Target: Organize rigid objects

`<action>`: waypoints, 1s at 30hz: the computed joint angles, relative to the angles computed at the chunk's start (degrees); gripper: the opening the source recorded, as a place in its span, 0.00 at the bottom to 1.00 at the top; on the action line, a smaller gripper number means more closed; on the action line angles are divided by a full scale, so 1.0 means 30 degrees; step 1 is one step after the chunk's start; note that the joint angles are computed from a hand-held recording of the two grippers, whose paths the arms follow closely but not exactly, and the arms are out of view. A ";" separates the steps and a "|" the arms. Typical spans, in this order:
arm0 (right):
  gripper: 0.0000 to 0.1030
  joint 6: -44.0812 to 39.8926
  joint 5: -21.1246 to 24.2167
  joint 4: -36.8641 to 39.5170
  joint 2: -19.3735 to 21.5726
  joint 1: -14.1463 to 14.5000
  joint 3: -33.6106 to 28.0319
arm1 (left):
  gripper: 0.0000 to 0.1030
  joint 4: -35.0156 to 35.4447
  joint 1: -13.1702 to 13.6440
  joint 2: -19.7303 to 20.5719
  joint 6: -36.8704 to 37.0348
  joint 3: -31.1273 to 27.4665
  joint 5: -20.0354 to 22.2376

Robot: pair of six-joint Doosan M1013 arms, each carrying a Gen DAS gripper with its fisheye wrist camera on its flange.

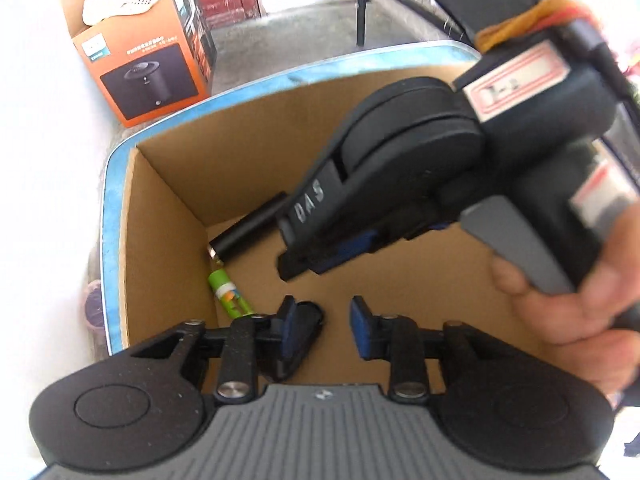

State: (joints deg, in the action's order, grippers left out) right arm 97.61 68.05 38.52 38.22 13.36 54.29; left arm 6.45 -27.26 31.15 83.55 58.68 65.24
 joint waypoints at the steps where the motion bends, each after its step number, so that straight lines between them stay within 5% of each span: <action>1: 0.22 -0.0121 -0.0515 0.0179 -0.0191 -0.0052 0.0318 | 0.37 -0.0157 0.0002 -0.0176 -0.0077 0.0199 -0.0415; 7: 0.27 -0.2171 -0.3300 0.1164 -0.2553 -0.0406 0.3175 | 0.45 -0.0385 -0.0200 -0.2165 -0.0507 0.2592 -0.3371; 14: 0.35 -0.8251 -0.8021 0.6385 -0.7583 -0.1289 0.9651 | 0.62 -0.0377 -0.0647 -0.5358 -0.0994 0.6230 -0.7517; 19: 0.42 -1.0316 -1.0603 0.7244 -1.0741 -0.1424 1.3688 | 0.69 -0.1359 -0.0980 -0.6907 -0.0836 0.8400 -0.9017; 25: 0.43 -0.8203 -1.1168 0.5482 -1.1906 -0.0769 1.6143 | 0.69 -0.3778 -0.1470 -0.7452 0.0117 1.0537 -0.9322; 30: 0.42 -0.5594 -1.2008 0.1229 -1.1357 0.0897 1.6382 | 0.69 -0.0996 -0.2662 -0.7564 -0.1723 1.1826 -0.9337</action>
